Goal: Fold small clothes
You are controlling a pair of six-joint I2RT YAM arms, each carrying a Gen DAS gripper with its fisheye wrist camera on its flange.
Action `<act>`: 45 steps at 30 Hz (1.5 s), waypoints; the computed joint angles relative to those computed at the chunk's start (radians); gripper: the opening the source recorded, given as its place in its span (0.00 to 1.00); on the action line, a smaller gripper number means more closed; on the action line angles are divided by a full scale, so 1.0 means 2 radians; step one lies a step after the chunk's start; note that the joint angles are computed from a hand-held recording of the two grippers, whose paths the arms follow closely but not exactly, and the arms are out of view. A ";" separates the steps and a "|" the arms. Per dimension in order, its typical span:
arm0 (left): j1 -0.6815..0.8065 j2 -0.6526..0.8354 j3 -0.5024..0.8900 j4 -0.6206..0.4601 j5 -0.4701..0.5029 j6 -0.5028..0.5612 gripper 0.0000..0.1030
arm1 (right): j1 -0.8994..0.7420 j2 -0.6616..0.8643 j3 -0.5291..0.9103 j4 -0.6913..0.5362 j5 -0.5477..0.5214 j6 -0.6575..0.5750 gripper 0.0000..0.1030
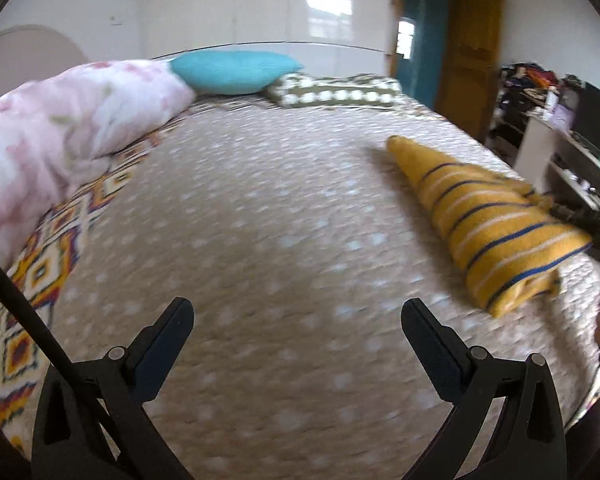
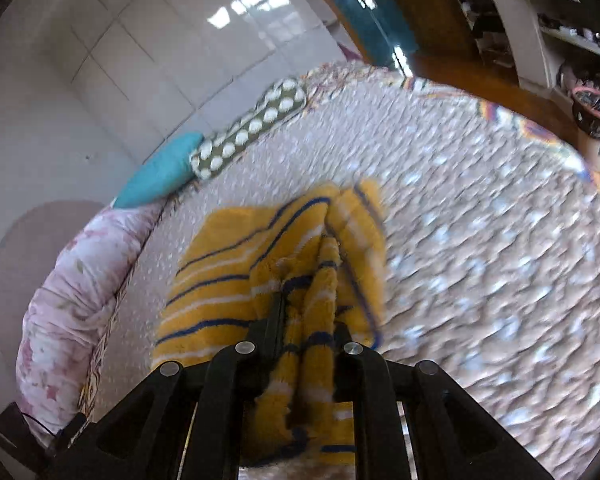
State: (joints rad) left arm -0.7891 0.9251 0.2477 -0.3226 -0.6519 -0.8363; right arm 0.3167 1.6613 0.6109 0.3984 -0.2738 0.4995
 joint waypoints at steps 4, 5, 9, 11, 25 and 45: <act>0.047 0.085 0.061 0.093 0.086 0.039 1.00 | -0.027 0.040 -0.003 0.003 -0.025 -0.031 0.11; 0.058 0.120 0.085 0.122 0.110 0.049 1.00 | -0.030 0.048 -0.006 0.010 -0.032 -0.038 0.12; 0.067 0.266 0.195 0.153 0.146 0.071 1.00 | -0.039 0.061 -0.004 0.030 -0.033 -0.052 0.28; 0.062 0.329 0.242 0.148 0.147 0.081 1.00 | -0.058 0.047 -0.020 0.042 -0.049 -0.057 0.35; 0.161 0.340 0.202 0.248 0.312 0.068 0.93 | -0.104 0.158 0.140 -0.056 -0.153 -0.083 0.75; 0.188 0.347 0.320 0.120 0.350 0.144 0.67 | -0.045 0.171 0.202 0.003 -0.183 0.001 0.33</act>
State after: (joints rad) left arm -0.4130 1.6181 0.8870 -0.0833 0.0473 -0.5476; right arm 0.2266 2.0042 1.0154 0.4038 -0.6390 0.5006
